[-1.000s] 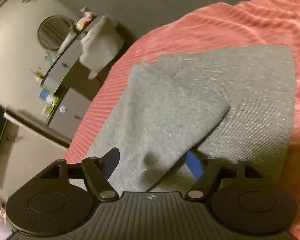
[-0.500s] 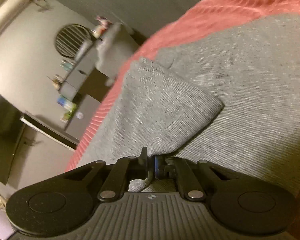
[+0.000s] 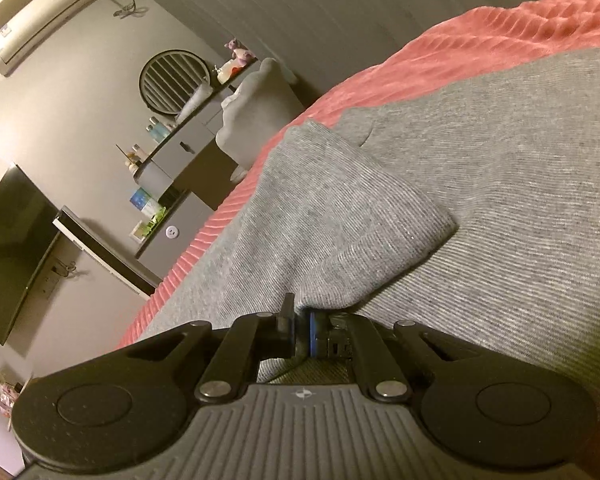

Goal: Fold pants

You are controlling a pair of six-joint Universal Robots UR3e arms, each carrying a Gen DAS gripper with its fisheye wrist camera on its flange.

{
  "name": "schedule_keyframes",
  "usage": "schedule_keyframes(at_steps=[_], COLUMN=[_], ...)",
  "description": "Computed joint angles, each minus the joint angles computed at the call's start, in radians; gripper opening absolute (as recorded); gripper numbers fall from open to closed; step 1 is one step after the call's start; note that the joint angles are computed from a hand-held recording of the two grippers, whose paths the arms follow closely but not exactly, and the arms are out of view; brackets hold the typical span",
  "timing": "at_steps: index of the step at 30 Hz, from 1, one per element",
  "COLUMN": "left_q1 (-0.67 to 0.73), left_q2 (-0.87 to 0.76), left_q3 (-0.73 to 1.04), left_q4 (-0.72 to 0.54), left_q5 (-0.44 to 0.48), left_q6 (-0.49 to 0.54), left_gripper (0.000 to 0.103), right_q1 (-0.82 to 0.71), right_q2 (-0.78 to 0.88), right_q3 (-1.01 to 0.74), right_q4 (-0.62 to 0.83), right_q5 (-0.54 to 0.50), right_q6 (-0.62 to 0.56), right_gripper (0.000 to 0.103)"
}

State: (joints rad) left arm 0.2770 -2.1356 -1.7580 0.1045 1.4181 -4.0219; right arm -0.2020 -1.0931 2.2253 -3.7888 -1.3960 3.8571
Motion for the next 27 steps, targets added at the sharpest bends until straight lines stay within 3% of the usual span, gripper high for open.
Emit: schedule_keyframes(at_steps=[1, 2, 5, 6, 7, 9, 15, 18, 21, 24, 27], left_q1=[0.013, 0.025, 0.055, 0.065, 0.075, 0.082, 0.102, 0.107, 0.15, 0.19, 0.247], left_q2=[-0.018, -0.042, -0.112, -0.129, -0.148, -0.165, -0.019, 0.151, 0.372, 0.608, 0.841], left_q3=[0.044, 0.094, 0.188, 0.23, 0.271, 0.288, 0.014, -0.162, -0.381, -0.571, -0.705], left_q4=[-0.065, -0.112, -0.152, -0.213, -0.283, -0.323, -0.102, -0.048, 0.007, -0.006, -0.124], left_q5=[-0.014, -0.026, -0.081, -0.106, -0.132, -0.152, -0.16, -0.146, -0.199, -0.243, -0.29], left_q6=[0.001, -0.008, -0.022, -0.022, -0.039, -0.049, -0.034, 0.034, 0.083, 0.119, 0.158], left_gripper=[0.071, 0.064, 0.061, 0.055, 0.036, 0.011, 0.009, 0.008, 0.008, 0.008, 0.008], right_q1=[-0.002, -0.002, -0.004, -0.004, -0.003, -0.002, -0.005, -0.017, -0.086, -0.148, -0.21], right_q2=[0.005, 0.01, 0.024, 0.026, 0.029, 0.032, -0.002, -0.098, -0.189, -0.284, -0.418], right_q3=[0.003, 0.003, 0.003, 0.001, 0.001, 0.002, -0.003, -0.033, -0.014, 0.035, 0.078], right_q4=[-0.011, -0.018, -0.039, -0.039, -0.044, -0.047, 0.01, 0.196, 0.297, 0.342, 0.445], right_q5=[0.002, 0.003, 0.007, 0.006, 0.005, 0.002, 0.005, 0.022, 0.124, 0.203, 0.242], right_q6=[-0.001, 0.0, -0.001, -0.001, -0.003, -0.003, 0.004, 0.011, 0.067, 0.055, -0.016], right_gripper=[0.004, 0.004, 0.004, 0.004, 0.004, 0.004, 0.004, 0.004, 0.005, 0.005, 0.005])
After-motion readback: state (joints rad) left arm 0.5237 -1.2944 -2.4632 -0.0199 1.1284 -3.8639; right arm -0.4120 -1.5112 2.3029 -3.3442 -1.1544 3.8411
